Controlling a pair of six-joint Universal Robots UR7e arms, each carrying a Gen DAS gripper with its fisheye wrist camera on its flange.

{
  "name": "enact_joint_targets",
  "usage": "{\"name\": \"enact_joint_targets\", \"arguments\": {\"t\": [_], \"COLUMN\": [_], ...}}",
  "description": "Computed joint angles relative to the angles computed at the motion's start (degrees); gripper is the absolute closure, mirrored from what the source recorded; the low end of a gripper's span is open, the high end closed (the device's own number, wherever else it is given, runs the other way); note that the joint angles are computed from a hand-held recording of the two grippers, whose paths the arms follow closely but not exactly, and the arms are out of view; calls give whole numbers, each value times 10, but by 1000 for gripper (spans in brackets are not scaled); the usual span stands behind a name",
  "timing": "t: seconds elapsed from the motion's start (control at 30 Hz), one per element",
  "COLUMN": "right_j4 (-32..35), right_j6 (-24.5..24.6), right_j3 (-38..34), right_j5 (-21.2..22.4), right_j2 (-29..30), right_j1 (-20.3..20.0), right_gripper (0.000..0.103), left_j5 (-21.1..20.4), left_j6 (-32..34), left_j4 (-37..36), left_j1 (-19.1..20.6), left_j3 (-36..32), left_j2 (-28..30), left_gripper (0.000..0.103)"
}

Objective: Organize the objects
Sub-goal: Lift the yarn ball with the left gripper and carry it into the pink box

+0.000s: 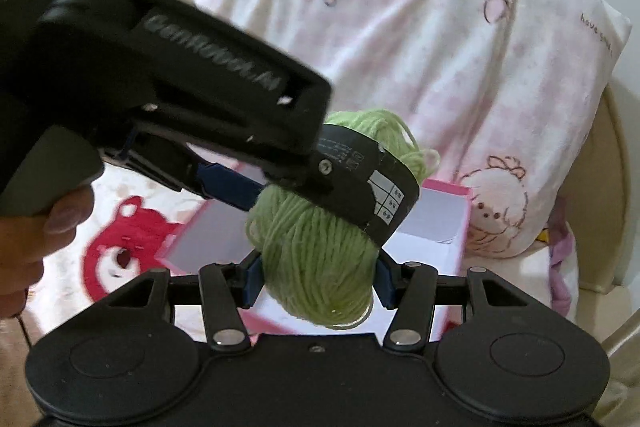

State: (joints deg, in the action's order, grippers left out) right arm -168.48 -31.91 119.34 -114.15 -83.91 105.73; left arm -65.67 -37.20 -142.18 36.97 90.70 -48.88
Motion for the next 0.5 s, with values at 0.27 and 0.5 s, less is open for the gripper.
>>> {"name": "enact_joint_targets", "arguments": {"t": [0.27, 0.5], "right_j4": [-37, -25], "right_j6": [9, -6], "right_j3": [-34, -53], "right_j5": [-27, -61], "right_j2": [70, 110], "right_j1": [-41, -50], "right_gripper": [45, 47], "left_j5": [-73, -121], "left_j6": [35, 48], "left_j4": [-35, -59], "left_j1": [74, 118], "left_j3": [-50, -55], "left_j2": [66, 91], "left_gripper": [41, 41]}}
